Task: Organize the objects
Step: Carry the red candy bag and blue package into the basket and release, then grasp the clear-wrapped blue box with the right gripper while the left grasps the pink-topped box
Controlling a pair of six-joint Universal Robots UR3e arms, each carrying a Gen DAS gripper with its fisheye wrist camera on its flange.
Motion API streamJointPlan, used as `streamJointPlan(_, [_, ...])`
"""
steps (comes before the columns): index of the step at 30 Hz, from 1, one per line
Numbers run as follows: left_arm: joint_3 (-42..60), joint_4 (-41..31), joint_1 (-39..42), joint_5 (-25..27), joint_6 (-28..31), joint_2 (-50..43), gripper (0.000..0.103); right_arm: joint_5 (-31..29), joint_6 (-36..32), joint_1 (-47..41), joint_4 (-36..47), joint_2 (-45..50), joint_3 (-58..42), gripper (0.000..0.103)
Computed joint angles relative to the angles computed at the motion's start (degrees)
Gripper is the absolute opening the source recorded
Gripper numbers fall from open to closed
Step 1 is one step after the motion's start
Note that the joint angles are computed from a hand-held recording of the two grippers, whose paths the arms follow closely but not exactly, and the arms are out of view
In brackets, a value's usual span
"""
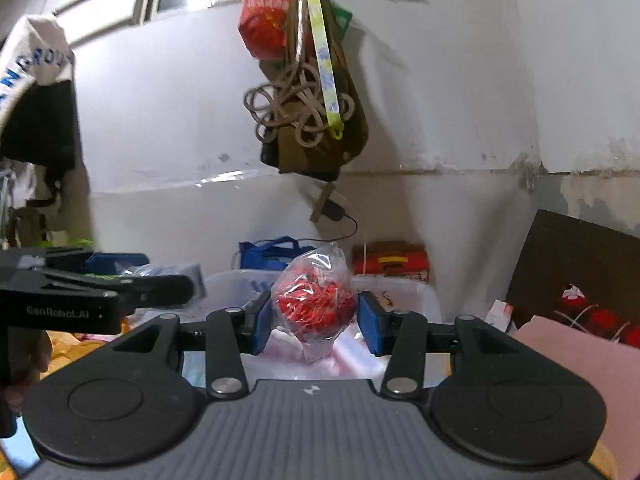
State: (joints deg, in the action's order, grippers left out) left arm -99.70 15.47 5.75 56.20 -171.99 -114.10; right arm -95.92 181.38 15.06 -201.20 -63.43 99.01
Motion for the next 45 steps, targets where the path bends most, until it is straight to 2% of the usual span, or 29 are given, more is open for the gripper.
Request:
streamJointPlan(2, [9.9,-8.0,-2.3,2.9,0.2,-4.0,0.083,-0.3,-0.8,-0.9,6.2,3.0,-7.5,0.049])
streamJointPlan(3, [13.4,-9.3,-2.8,3.6,-0.2,-6.1,0.083,0.0,-0.9,-1.5,7.3,4.5,-10.0,0.05])
streamJointPlan(4, [17.0,-10.2,-3.8,5.6,-0.6,-8.6,0.084,-1.2,-1.5,-1.5,8.4,6.2,-12.6,0.065])
streamJointPlan(5, [20.1,-12.3,-4.9,8.4,-0.6,-10.7,0.09,-2.5,-1.8,-1.5,10.7,7.6,-15.3,0.091])
streamJointPlan(6, [23.2,-15.1,-6.0,11.4,-0.1,-12.5,0.094,-3.7,-2.2,-1.3,11.3,9.0,-17.1,0.099])
streamJointPlan(7, [24.9,-16.1,-6.9,14.3,0.5,-14.0,0.098,-5.2,-3.0,-0.9,10.2,10.0,-17.6,0.103])
streamJointPlan(8, [24.2,-15.4,-7.3,16.5,1.3,-14.3,0.098,-6.0,-3.6,-0.7,8.9,10.2,-16.8,0.103])
streamJointPlan(10, [21.3,-11.4,-6.7,16.6,2.5,-14.2,0.099,-4.3,-2.7,-1.2,6.7,8.5,-13.0,0.103])
streamJointPlan(12, [16.9,-6.6,-4.7,12.8,1.5,-12.7,0.103,-2.0,-1.1,-2.1,2.0,5.9,-7.0,0.103])
streamJointPlan(16, [4.2,8.5,0.7,3.8,-1.8,-8.3,0.103,0.2,1.3,-2.6,-8.0,1.1,7.0,0.103])
streamJointPlan(17, [0.6,6.4,2.6,1.1,-0.6,-5.6,0.103,0.5,1.7,-2.6,-10.2,0.3,10.4,0.103])
streamJointPlan(18, [-2.7,2.3,3.6,0.6,2.0,-2.7,0.103,0.3,2.3,-2.5,-11.9,0.1,12.8,0.103])
streamJointPlan(19, [-6.7,2.4,3.9,2.3,3.9,-1.0,0.103,0.3,3.1,-2.3,-13.4,0.3,15.0,0.103])
streamJointPlan(21, [-15.5,12.5,5.4,3.3,4.9,-1.9,0.103,-1.4,4.4,-1.2,-11.8,1.2,16.8,0.103])
streamJointPlan(23, [-20.3,17.9,7.1,2.4,4.8,-3.8,0.099,-4.5,5.8,0.5,-7.3,3.2,15.6,0.103])
streamJointPlan(27, [-22.4,21.4,8.6,0.6,4.5,-7.7,0.095,-3.5,7.8,0.8,0.6,6.2,12.1,0.103])
streamJointPlan(31, [-21.4,20.9,8.0,0.0,5.6,-10.1,0.09,-4.0,7.5,1.6,-1.7,7.8,11.3,0.102])
streamJointPlan(33, [-20.3,21.0,7.9,-0.5,4.8,-11.5,0.089,-5.3,6.7,2.3,-0.4,9.0,9.4,0.097])
streamJointPlan(35, [-19.7,21.5,7.7,-0.3,3.7,-12.3,0.08,-6.1,6.5,2.8,1.8,9.6,7.2,0.088])
streamJointPlan(40, [-17.6,22.0,6.6,0.8,1.7,-13.8,0.079,-3.8,7.8,2.2,5.5,10.4,4.6,0.084])
streamJointPlan(42, [-15.9,22.5,5.3,3.1,1.0,-14.7,0.079,-3.7,8.1,2.2,6.3,11.0,3.4,0.084])
streamJointPlan(45, [-14.4,20.8,4.2,3.6,2.1,-15.0,0.079,-4.1,7.6,2.7,6.9,11.5,2.5,0.084])
